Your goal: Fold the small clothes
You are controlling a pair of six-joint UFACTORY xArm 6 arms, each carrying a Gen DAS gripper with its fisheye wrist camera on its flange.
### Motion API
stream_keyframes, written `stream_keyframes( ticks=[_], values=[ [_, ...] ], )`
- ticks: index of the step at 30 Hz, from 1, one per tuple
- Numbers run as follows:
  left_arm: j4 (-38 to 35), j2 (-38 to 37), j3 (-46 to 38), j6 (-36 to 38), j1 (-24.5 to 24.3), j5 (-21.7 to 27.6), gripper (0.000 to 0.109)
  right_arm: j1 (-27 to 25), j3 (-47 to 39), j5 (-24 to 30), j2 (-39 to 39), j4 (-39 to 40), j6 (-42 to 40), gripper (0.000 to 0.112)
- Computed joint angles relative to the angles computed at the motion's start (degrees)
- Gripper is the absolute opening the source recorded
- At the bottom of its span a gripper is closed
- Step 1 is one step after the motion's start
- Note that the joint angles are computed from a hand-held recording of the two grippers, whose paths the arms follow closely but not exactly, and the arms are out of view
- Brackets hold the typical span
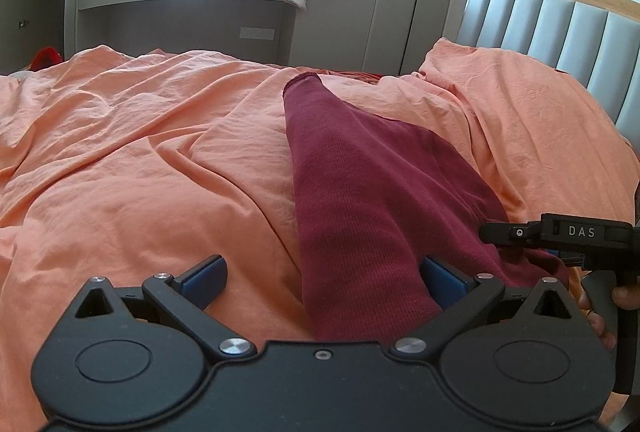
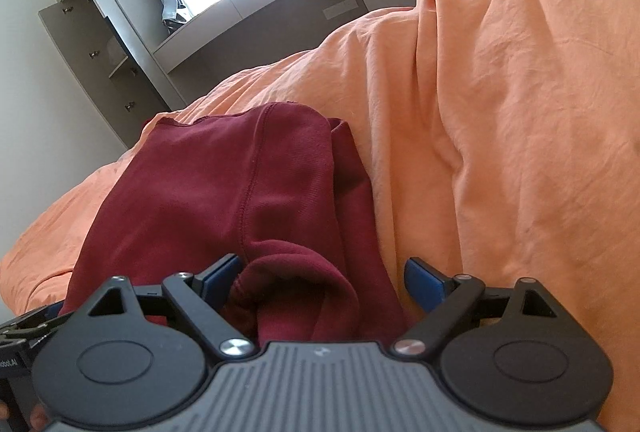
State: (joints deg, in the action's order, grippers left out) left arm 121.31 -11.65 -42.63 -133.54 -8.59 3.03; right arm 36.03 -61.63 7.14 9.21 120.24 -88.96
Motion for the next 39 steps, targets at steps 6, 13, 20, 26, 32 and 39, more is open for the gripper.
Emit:
stream_keyframes(
  ticks=[6,13,20,26,32,39],
  values=[
    [0.42,-0.04,0.08,-0.28,-0.20,0.34,0.103,0.08,-0.07,-0.21,0.00,0.40,-0.59,0.092],
    [1.92,0.22,-0.10,-1.54,-0.65,0.91,0.103,0.56,-0.46,-1.48,-0.25,4.63,-8.22,0.081],
    [2.75,0.75,-0.50,-2.28,-0.78,0.94,0.103,-1.47,1.44,2.81,-1.81,7.26,-7.31,0.076],
    [2.55,0.68,-0.34,-2.07,-0.84,0.99,0.103,-1.84,1.21,3.34,-2.00,12.72,-11.62,0.065],
    [1.68,0.63,-0.22,-1.14,-0.81,0.95,0.103,-1.79,1.65,2.45,-3.36,17.76,-17.68,0.064],
    [-0.88,0.74,0.03,1.24,-0.96,1.44,0.103,-3.24,2.21,4.31,-4.15,22.22,-20.51,0.064]
  ],
)
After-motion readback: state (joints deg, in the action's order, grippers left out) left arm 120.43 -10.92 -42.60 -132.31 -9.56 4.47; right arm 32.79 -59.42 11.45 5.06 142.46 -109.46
